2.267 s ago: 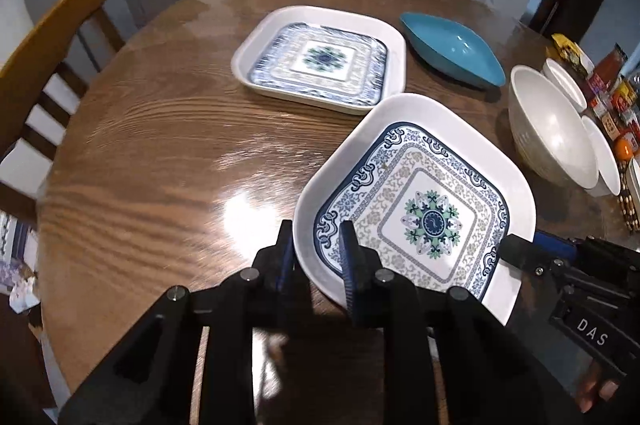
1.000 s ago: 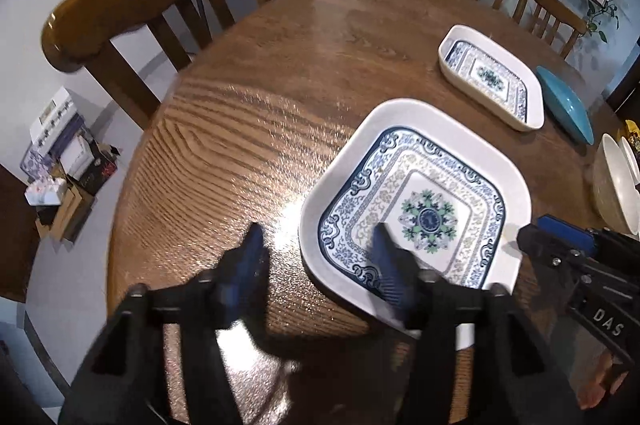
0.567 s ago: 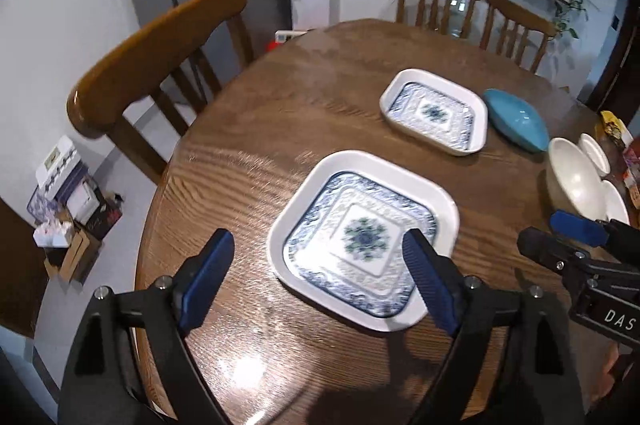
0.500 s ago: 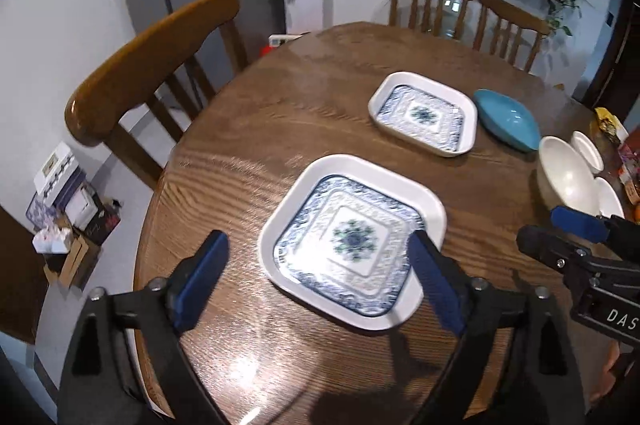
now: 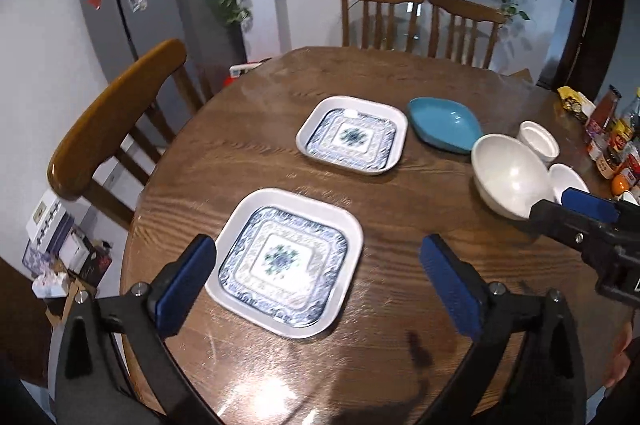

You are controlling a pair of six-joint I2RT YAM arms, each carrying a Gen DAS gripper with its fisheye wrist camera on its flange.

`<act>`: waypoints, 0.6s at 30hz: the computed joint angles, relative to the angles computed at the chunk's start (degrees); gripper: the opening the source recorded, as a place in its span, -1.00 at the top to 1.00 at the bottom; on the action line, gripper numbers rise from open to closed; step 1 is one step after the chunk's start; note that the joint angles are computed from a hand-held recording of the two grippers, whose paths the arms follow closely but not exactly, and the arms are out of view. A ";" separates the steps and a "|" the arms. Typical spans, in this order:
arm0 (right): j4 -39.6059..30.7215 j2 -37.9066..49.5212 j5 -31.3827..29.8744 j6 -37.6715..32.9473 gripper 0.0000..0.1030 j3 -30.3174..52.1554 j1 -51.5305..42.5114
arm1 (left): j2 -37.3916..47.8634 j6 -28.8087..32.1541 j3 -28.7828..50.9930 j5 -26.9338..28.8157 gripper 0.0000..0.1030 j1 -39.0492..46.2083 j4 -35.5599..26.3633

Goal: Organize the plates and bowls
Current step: 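Move both grippers to the smaller blue-patterned plate beside the blue dish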

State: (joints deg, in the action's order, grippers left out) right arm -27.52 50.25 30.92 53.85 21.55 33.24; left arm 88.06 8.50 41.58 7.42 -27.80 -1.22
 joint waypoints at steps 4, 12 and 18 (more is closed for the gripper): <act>-7.82 -7.37 2.68 1.62 -0.41 0.78 0.23 | -1.81 -0.25 0.68 -1.62 -0.98 -2.99 -0.54; -14.00 -11.93 5.16 -0.18 -0.41 3.85 -0.79 | -3.21 -0.26 3.90 -2.71 -0.98 -6.02 -1.56; -13.16 -11.40 4.69 -5.05 -0.41 5.88 -4.42 | -1.85 0.11 7.92 -3.77 -0.98 -6.32 -2.02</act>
